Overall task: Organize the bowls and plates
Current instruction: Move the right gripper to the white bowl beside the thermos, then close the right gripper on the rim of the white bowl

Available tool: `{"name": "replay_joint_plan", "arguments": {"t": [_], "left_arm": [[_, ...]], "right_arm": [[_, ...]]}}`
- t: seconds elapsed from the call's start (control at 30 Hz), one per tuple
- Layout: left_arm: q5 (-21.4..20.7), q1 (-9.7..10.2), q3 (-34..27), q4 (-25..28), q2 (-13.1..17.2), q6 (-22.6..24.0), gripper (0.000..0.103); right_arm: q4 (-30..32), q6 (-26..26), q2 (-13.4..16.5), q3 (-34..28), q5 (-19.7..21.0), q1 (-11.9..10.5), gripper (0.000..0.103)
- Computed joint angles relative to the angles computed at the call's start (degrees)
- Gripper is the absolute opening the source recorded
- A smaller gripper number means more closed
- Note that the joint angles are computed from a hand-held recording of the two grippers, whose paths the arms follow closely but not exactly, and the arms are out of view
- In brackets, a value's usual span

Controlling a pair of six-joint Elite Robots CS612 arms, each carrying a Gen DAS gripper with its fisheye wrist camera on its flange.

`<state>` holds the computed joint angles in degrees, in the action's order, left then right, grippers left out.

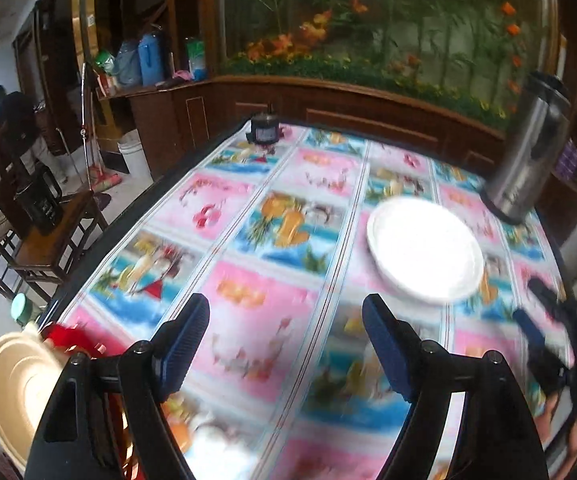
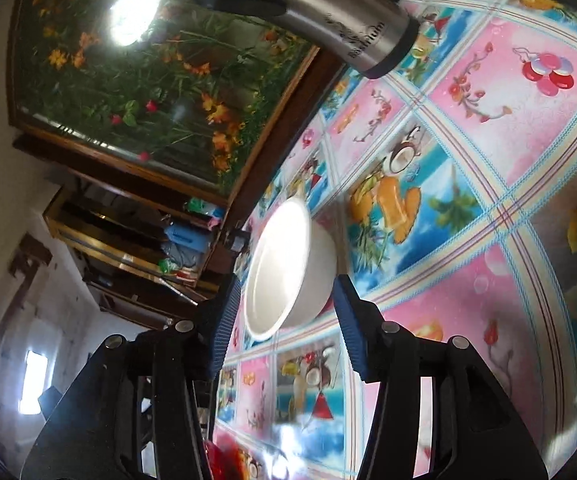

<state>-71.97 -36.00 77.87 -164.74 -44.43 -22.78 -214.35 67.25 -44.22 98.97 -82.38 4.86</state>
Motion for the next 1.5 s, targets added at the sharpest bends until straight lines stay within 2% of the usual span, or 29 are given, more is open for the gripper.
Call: {"name": "replay_joint_plan", "arguments": {"t": [0.13, 0.3, 0.4, 0.47, 0.6, 0.83, 0.97, 1.07, 1.13, 1.23, 1.4, 1.5], "left_arm": [[0.2, 0.36, -5.2, 2.7, 2.8, -2.1, 0.079], [-2.2, 1.26, -9.9, 4.8, 5.6, -5.6, 0.079], [-4.8, 2.00, -12.4, 6.4, 7.1, -7.9, 0.079], [-8.3, 2.76, -14.5, 8.5, 8.3, -9.9, 0.079], [-14.0, 3.55, -16.5, 8.5, 9.8, -11.5, 0.079], [-20.5, 4.01, -20.5, 10.7, 12.2, -10.9, 0.079], [-22.6, 4.20, -21.5, 11.2, 12.8, -10.5, 0.079], [-28.0, 4.91, -22.6, 10.8, 13.6, -10.4, 0.079], [-30.0, 5.12, -23.1, 11.6, 13.9, -9.9, 0.079], [-30.5, 5.07, -23.6, 12.9, 14.2, -9.2, 0.079], [-26.3, 4.13, -22.9, 12.9, 13.7, -6.4, 0.077], [-25.9, 3.86, -22.8, 12.9, 13.8, -5.1, 0.076]], "right_arm": [[4.2, -1.0, -0.1, -1.4, -0.9, -0.3, 0.049], [10.0, -5.2, 0.0, -4.4, -1.6, -0.1, 0.049], [16.3, -9.3, -0.4, -6.5, -3.1, 0.4, 0.049], [19.4, -11.1, -0.5, -7.4, -3.9, 0.6, 0.049], [24.3, -13.7, -0.6, -9.0, -5.9, 0.9, 0.049], [27.3, -13.3, -0.3, -10.2, -4.4, 0.3, 0.049], [27.5, -13.2, -0.1, -10.5, -2.9, -0.2, 0.049], [27.8, -13.0, 0.0, -10.8, -2.3, -0.2, 0.049], [28.4, -13.3, 0.0, -11.0, -2.1, -0.2, 0.049], [28.4, -12.6, 0.4, -11.3, -1.6, -0.2, 0.049], [30.0, -12.6, 0.7, -12.0, -1.1, 0.0, 0.049], [30.1, -12.4, 0.7, -12.2, -1.3, 0.1, 0.049]]}}
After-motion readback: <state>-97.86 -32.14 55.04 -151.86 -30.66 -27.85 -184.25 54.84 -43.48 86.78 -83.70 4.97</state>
